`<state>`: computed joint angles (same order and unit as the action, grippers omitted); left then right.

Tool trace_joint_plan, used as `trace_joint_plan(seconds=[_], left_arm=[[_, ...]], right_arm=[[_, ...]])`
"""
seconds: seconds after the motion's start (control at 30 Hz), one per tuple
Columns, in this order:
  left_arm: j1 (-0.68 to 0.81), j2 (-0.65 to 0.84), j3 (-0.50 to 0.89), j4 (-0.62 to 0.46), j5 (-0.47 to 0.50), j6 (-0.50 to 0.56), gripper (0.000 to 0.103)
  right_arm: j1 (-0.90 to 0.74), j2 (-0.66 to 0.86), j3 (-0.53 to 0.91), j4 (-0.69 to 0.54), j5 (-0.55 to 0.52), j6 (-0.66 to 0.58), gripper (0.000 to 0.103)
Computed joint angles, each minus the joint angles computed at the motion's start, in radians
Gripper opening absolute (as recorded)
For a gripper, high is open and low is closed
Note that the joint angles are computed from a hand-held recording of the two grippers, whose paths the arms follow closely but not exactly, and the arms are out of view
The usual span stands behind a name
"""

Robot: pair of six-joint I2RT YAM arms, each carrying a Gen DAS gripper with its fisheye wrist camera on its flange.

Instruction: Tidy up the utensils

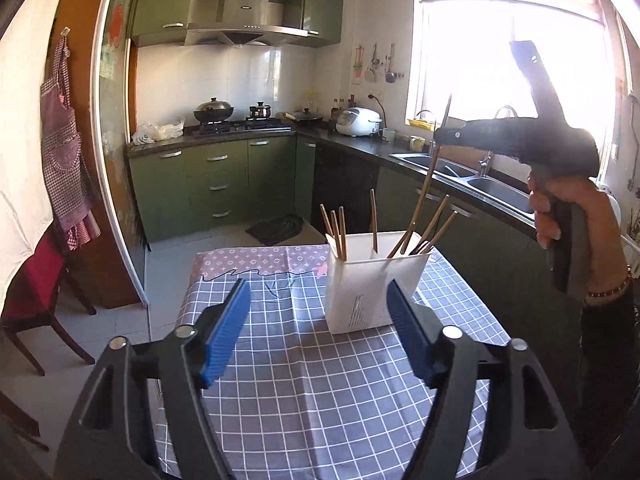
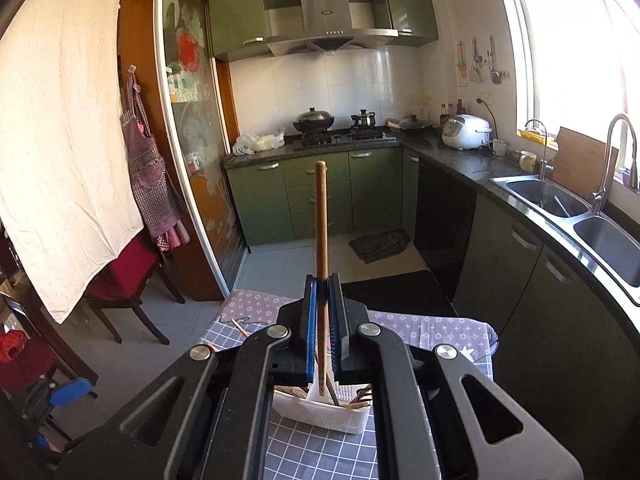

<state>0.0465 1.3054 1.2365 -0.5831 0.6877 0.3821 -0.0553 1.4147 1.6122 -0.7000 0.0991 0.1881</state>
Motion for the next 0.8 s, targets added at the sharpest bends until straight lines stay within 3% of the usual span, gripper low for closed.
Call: trace_joint_plan(seconds=[0.13, 0.3, 0.37, 0.5, 0.53, 0.67, 0.8], left_arm=[[0.061, -0.044, -0.100, 0.069, 0.048, -0.020, 0.090], [0.100, -0.093, -0.203, 0.147, 0.082, -0.036, 0.096], [0.105, -0.089, -0.211, 0.144, 0.085, -0.027, 0.096], [0.100, -0.075, -0.218, 0.127, 0.075, -0.019, 0.096], [0.098, -0.075, -0.223, 0.135, 0.071, -0.024, 0.096], [0.095, -0.088, -0.246, 0.155, 0.062, -0.019, 0.096], [0.086, -0.096, -0.269, 0.158, 0.061, -0.008, 0.096]], right_arm=[[-0.004, 0.056, -0.051, 0.046, 0.017, 0.000, 0.007], [-0.004, 0.097, -0.123, 0.097, 0.013, -0.002, 0.007], [-0.007, 0.100, -0.147, 0.114, 0.006, -0.002, 0.014], [-0.004, 0.047, -0.197, 0.131, -0.013, 0.004, 0.014], [0.002, 0.013, -0.220, 0.142, -0.016, 0.004, 0.017], [0.043, -0.206, -0.363, 0.176, 0.007, 0.007, 0.048], [0.118, -0.484, -0.587, 0.192, 0.076, 0.052, 0.072]])
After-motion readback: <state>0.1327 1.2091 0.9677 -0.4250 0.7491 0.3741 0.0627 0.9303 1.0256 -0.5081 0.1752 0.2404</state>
